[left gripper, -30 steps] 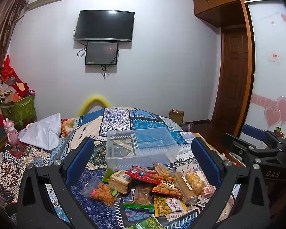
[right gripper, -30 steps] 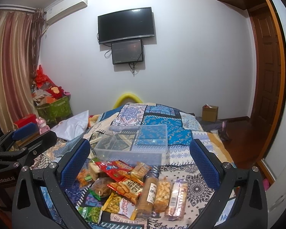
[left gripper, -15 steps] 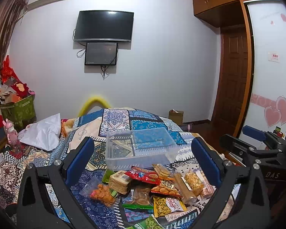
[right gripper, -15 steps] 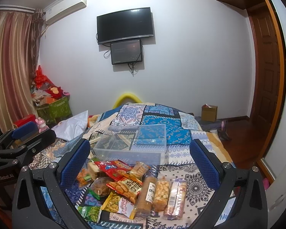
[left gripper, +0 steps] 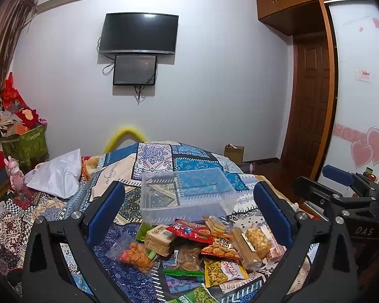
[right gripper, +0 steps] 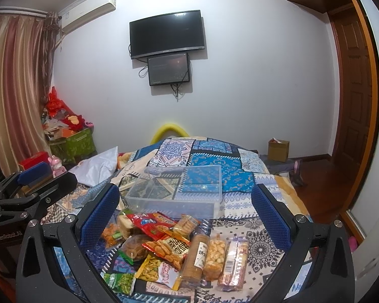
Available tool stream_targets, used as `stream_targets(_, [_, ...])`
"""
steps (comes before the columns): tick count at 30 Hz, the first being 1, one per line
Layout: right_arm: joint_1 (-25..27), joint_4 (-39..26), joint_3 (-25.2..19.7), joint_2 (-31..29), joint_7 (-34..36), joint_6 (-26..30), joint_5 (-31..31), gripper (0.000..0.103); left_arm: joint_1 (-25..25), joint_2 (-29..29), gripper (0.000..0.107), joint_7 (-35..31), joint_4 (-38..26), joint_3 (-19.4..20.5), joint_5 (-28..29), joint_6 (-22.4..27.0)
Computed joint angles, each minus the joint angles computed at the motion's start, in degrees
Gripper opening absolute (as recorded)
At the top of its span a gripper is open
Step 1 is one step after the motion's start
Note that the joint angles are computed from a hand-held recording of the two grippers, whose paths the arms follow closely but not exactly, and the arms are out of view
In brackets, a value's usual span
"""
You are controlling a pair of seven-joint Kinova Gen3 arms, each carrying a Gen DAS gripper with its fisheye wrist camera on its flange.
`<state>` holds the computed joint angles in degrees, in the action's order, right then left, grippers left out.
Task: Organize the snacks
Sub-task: 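Grasp the orange puffed snack bag with the left gripper while the right gripper grasps a wafer roll pack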
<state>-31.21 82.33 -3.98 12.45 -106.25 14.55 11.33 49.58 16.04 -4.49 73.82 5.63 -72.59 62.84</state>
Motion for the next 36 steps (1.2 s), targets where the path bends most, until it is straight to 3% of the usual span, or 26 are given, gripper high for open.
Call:
stream_targets(10, [0.3,-0.7,-0.2,0.7,0.6,1.3,-0.3,0.103,-1.3,0.1,0.103,-0.2,0.5,-0.1,2.5,-0.8])
stream_targets(16, [2.2,-2.6,-1.5,2.7,3.2,4.6,-2.2,0.103,-3.3,2.0,0.103,-4.3,-1.7,-0.7,9.1,1.0])
stream_targets(19, [3.8,-3.9,-2.4,4.1,5.4,7.3,-4.1,0.103,-5.4,1.8,0.103,-5.5,-0.9,-1.2,13.8,-1.3])
stream_targets(22, [3.3,-6.2,-0.8,6.3,4.9,11.7,-3.7,0.103,-7.0,2.2,0.093,-6.3,0.1,-1.8,17.3,-2.4])
stream_targets(26, [6.5,-9.3,-2.6,8.9,7.7,16.9,-7.9,0.103,-9.8,3.1,0.085,-9.5,0.6,-2.3,23.7,-3.0])
stream_targets(36, [7.9,-15.7,-2.0,14.5,10.2,25.8,-11.4,0.083,-14.8,4.5,0.08,-12.0,2.4,-4.1,33.2,-2.9])
